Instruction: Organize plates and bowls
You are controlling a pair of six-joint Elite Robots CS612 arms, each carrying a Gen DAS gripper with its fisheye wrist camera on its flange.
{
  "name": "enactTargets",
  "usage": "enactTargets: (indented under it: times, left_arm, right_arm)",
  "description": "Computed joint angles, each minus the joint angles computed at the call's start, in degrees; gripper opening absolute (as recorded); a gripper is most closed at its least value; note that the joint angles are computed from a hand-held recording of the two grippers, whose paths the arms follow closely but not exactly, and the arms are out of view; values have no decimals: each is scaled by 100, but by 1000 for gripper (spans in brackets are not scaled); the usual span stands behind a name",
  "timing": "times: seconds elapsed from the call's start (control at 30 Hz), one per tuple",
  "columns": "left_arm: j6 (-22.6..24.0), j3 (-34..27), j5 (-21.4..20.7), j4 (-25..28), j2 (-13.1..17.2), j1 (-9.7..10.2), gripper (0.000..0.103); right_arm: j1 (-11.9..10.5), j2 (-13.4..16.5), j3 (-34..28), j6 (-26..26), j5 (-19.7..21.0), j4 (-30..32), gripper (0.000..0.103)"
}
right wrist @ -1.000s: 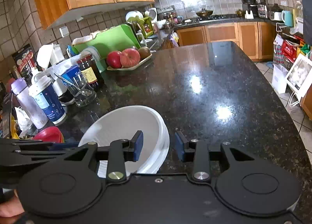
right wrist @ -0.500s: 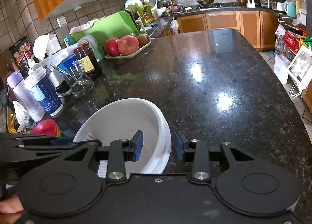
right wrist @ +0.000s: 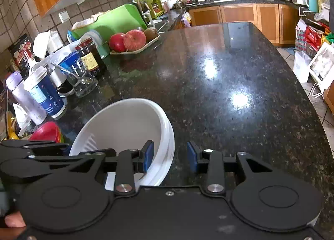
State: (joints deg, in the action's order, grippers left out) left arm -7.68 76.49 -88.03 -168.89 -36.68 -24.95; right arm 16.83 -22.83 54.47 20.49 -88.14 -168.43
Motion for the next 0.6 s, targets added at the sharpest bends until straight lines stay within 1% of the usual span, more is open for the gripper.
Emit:
enactTargets:
  times: [0.1, 0.17, 0.23, 0.27, 0.37, 0.47, 0.6]
  left_arm:
    - [-23, -2, 49, 55, 2, -24, 40]
    - [-66, 28, 101, 30, -14, -41, 39]
    - [-85, 54, 83, -14, -32, -47, 37]
    - [-96, 79, 62, -22, -48, -51, 34]
    - [-133, 123, 44, -31, -75, -68, 32]
    - [-207, 191, 86, -79, -112, -100, 31]
    - [-307, 277, 158, -191, -166, -136, 31]
  right_arm:
    - [-16, -37, 42, 46, 137, 140, 36]
    - [-38, -52, 80, 127, 296, 130, 25]
    - [-49, -75, 123, 204, 392, 123, 20]
    - [-48, -85, 149, 231, 386, 88, 20]
    - [-40, -115, 215, 212, 294, 57, 19]
    - [-65, -157, 308, 275, 371, -21, 18]
    - [-78, -231, 475, 215, 413, -244, 18]
